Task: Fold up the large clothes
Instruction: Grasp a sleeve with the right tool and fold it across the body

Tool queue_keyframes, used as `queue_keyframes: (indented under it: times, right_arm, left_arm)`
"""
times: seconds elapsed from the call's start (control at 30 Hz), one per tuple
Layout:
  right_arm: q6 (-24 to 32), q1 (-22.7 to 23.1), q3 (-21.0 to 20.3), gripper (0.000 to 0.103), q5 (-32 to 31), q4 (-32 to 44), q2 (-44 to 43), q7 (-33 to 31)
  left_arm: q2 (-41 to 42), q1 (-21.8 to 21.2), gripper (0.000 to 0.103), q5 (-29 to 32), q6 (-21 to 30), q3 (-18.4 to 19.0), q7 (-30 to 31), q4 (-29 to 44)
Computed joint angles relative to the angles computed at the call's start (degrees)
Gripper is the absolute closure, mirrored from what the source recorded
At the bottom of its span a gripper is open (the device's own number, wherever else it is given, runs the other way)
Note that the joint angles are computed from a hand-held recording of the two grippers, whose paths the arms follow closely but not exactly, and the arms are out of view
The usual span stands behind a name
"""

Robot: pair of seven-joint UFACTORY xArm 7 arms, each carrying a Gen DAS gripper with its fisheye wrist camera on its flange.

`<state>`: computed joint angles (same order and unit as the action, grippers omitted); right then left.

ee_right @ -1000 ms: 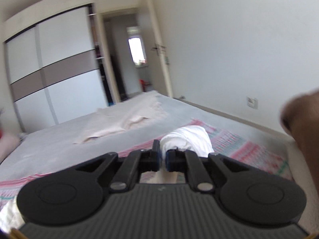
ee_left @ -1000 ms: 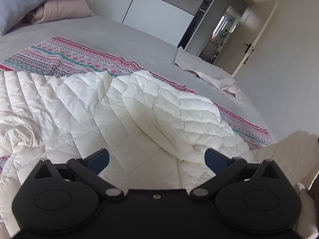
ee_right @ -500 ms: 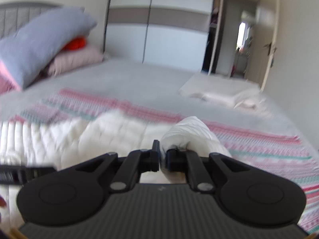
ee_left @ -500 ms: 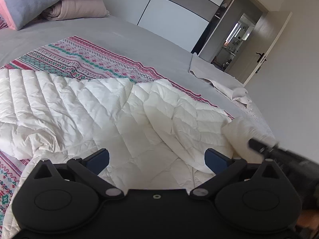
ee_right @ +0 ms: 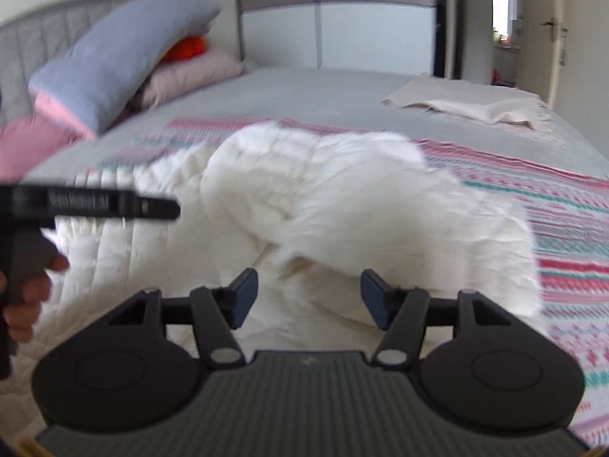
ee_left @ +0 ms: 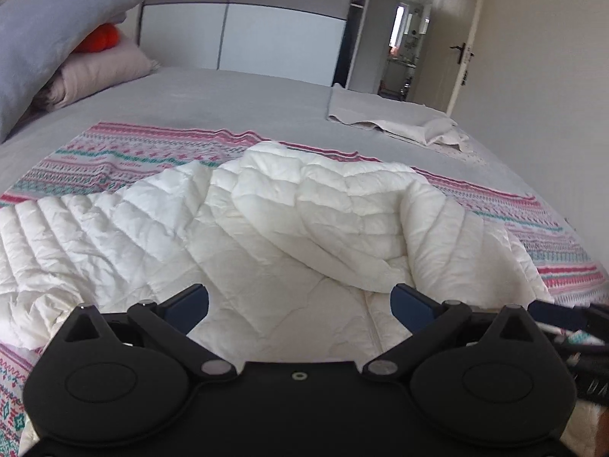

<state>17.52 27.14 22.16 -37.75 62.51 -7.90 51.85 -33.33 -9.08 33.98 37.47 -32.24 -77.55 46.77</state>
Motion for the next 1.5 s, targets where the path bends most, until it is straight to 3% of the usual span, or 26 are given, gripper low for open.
queue_keyframes:
  times: [0.03,0.07,0.13,0.3,0.43,0.53,0.6,0.7,0.73,0.77,0.8,0.87,0.93,1.07,1.27,1.37,1.5]
  right_arm:
    - [-2.7,-1.3,-0.5,0.065,-1.4,-2.9,-2.7,3.4]
    - [-4.6,-3.6,0.1,0.075,-3.5,-4.5,-4.1,7.1]
    - [-5.7,-9.0,2.7,0.076,-7.3,-7.0,-6.5,14.9]
    - [-2.5,-16.4,6.7,0.080,-12.3,-6.6,-6.4,26.2]
    - [-2.2,-13.3,2.2,0.080,-6.6,-6.8,-3.9,25.5]
    - [-4.8,-8.7,-3.1,0.081,4.9,-9.3,-3.2,18.4]
    - [-6.5,-8.7,-3.5,0.082,7.4,-10.3,-2.9,17.0]
    - [-8.8,-8.1,-4.5,0.083,11.8,-11.8,-2.8,13.6]
    - [-9.2,-7.7,-5.0,0.083,13.6,-12.2,-2.9,12.1]
    - [-9.6,-7.0,-5.6,0.083,15.9,-12.5,-3.0,10.2]
    - [-9.9,-6.7,-5.9,0.083,17.6,-12.8,-3.1,8.8]
    - [-11.0,-4.1,-7.9,0.083,23.7,-13.4,-3.1,3.9]
    - [-11.1,-3.0,-8.3,0.083,27.6,-13.3,-3.0,0.6]
    - [-10.1,-2.2,-7.7,0.083,31.8,-12.4,-2.5,-3.9]
    - [-9.3,-3.6,-6.0,0.083,31.4,-12.2,-2.6,-4.3]
    - [-9.8,-1.9,-7.7,0.083,35.0,-12.4,-2.3,-7.2]
    - [-9.8,-1.8,-8.3,0.083,37.3,-12.2,-1.8,-9.4]
  left_arm:
    - [1.4,1.2,0.000,1.9,1.0,-2.5,-0.5,1.5]
    - [2.8,1.4,0.000,3.4,1.5,-3.9,-0.1,2.6]
    - [6.7,1.4,0.000,7.0,2.1,-6.0,1.0,5.2]
    - [16.2,0.6,0.001,16.9,8.1,-9.6,4.8,11.9]
    - [27.5,-0.9,0.002,23.9,16.3,-11.9,10.1,20.6]
    - [35.3,-3.7,0.002,29.9,23.4,-12.0,11.1,26.5]
    - [37.2,-5.4,0.009,31.8,25.2,-10.5,8.8,28.1]
    - [35.9,-6.9,0.014,33.7,31.7,-9.1,-1.8,27.8]
    - [33.8,-8.1,0.014,32.3,32.3,-6.8,-5.4,26.4]
    - [30.9,-7.5,0.014,29.4,30.4,-5.4,-8.2,24.3]
    - [27.2,-8.7,0.014,25.4,26.2,-1.7,-10.1,21.3]
    - [20.7,-8.1,0.014,17.6,18.1,2.2,-10.8,15.2]
    - [16.1,-9.9,0.013,14.0,14.1,5.9,-12.1,10.5]
    - [8.8,-9.6,0.013,10.9,6.3,7.7,-19.9,2.9]
    - [4.8,-5.7,0.012,8.1,1.5,4.6,-27.2,-0.7]
    - [5.9,-6.1,0.012,4.2,4.4,4.1,-23.5,0.2]
    - [7.0,-6.9,0.012,3.3,6.6,3.9,-17.9,1.0]
